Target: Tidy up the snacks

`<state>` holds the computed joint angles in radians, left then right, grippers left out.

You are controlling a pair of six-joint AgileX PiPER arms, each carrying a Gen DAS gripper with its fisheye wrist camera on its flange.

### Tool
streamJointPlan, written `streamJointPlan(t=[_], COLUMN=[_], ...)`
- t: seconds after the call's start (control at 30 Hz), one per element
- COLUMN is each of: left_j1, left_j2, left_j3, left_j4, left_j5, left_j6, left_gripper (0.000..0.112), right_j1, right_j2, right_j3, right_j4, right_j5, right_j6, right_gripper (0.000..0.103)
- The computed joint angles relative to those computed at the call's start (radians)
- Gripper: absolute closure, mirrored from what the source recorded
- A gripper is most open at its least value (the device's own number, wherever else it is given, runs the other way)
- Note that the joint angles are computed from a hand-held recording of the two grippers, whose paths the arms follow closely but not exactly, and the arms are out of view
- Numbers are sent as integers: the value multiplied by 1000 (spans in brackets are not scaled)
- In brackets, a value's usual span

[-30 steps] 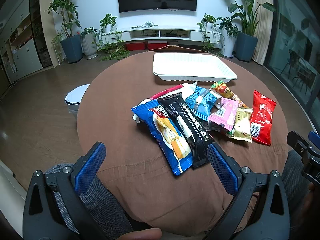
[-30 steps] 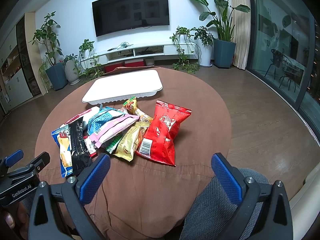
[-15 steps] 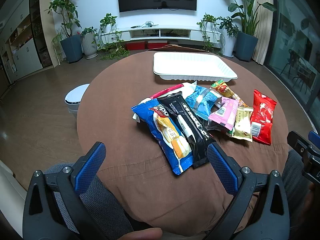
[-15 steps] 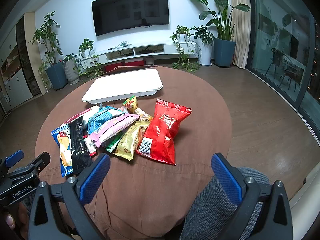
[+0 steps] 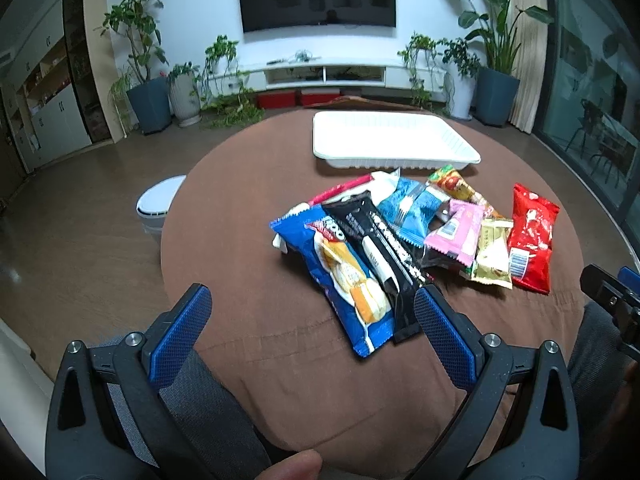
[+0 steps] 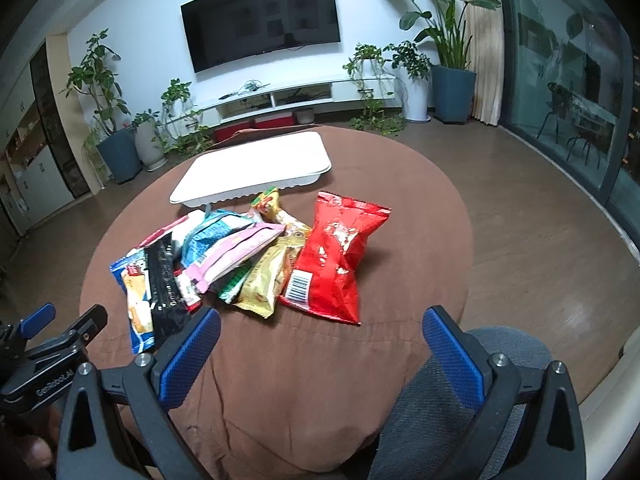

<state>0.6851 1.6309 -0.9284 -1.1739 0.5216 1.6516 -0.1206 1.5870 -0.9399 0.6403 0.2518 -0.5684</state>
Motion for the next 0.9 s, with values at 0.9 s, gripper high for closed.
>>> streamJointPlan(t=[0.9], left_j1=[45], left_j2=[294], left_j3=[-378], left_j4=[376], left_j5=[425], left_j6=[-497], left_gripper=[10], right_j1=[-261], right_j2=[119], right_j3=[-69], right_j4=[456], right_j5=[615], right_j6=[-376], right_gripper=[7])
